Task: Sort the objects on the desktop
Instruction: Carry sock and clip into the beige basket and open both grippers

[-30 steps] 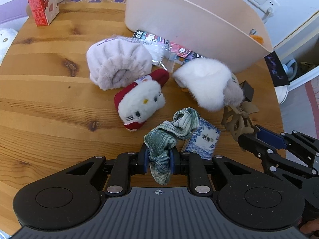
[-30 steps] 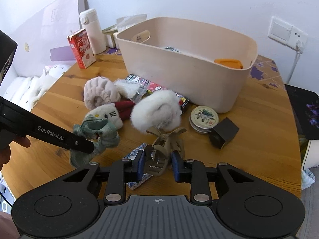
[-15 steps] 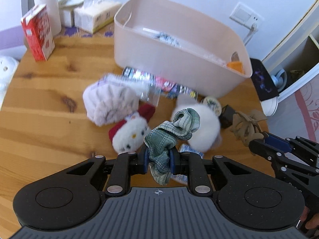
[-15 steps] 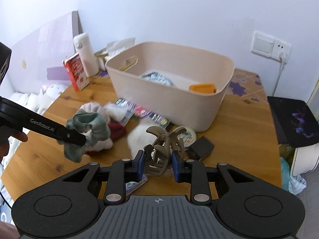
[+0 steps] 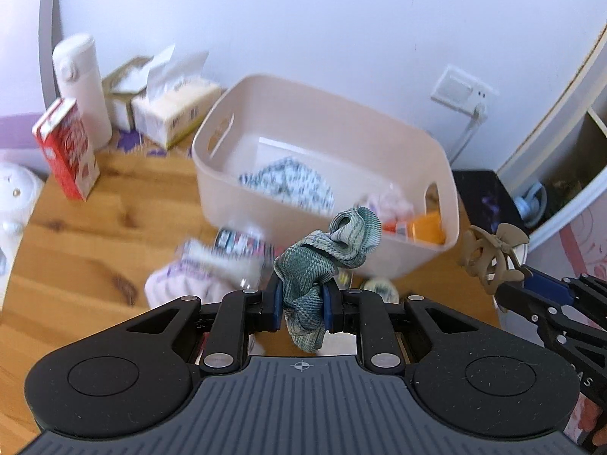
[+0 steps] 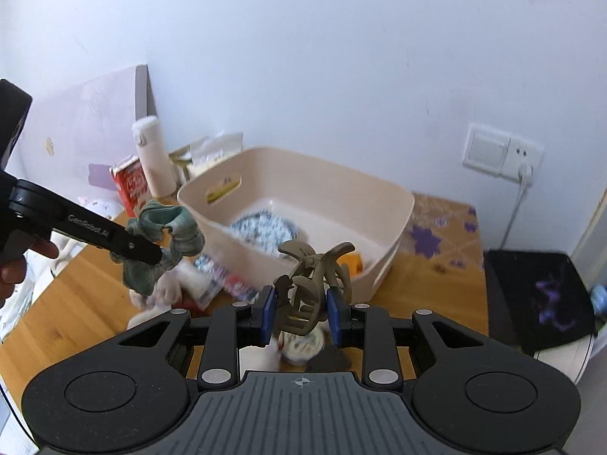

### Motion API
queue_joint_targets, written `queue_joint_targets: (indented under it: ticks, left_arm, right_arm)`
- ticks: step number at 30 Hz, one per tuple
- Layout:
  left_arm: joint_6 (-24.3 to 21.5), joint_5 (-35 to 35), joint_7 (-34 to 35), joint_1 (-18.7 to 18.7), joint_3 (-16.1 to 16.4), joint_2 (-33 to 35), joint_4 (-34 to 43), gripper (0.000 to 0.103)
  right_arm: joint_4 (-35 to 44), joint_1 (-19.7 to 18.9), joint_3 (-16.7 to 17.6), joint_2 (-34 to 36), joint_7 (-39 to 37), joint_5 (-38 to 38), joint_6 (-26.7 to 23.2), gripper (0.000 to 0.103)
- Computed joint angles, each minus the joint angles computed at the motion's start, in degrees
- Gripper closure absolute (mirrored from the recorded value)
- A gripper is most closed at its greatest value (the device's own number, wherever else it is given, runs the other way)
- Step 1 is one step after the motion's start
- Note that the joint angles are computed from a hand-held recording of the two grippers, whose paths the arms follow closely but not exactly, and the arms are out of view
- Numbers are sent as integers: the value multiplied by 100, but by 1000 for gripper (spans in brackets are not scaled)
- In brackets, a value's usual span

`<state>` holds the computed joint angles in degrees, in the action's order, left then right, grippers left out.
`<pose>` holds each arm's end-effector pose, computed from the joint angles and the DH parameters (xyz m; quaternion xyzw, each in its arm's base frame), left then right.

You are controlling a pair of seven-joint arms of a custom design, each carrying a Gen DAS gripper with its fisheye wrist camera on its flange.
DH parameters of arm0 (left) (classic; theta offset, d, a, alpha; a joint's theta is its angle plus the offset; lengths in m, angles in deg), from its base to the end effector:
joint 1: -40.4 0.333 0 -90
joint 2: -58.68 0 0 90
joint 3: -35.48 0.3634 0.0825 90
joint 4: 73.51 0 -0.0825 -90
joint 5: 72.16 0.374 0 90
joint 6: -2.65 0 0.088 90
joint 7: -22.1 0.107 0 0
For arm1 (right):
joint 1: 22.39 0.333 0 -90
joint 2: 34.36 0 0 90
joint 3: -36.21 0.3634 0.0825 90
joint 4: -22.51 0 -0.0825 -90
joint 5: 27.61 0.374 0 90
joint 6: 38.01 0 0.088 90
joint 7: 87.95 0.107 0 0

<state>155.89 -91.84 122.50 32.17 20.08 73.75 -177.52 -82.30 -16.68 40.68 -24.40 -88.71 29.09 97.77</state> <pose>0.6266 -0.2426 0.5170 -0.5598 0.7616 -0.3204 0.0624 0.6297 0.1194 0.5317 -0.8848 0.1922 -0.1262 0.4052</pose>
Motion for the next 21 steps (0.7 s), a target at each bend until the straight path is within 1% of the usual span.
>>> queue_joint_targets:
  ticks: [7,10,13,15,17,21]
  left_arm:
    - [207,948,-924,-462,252,422,717,83]
    - [222,1481,-1437,-690,426,622,1049,83]
    - [197,1905,-1806,-820,518,790,1328,83]
    - [79,2095,-1874,-841,512,941,1578,83]
    - [10,2170,-1751,-803,428,1118,1826,83]
    - [-170,2243,-1438,-768,329,1478,2302,83]
  right_arm:
    - [866,-40,142,507,-43,-22,-301,76]
    - [1303,-40,239,798,12,-179,-420,76]
    - [1703,-20,350,1053,83,-432,-516,76]
    - [1857,-12,436,1158,25,-505,-482,76]
    - [1984,21,501,1261,79,-563,-388,76]
    - [2109,140,590,1429,245,-739,-25,76]
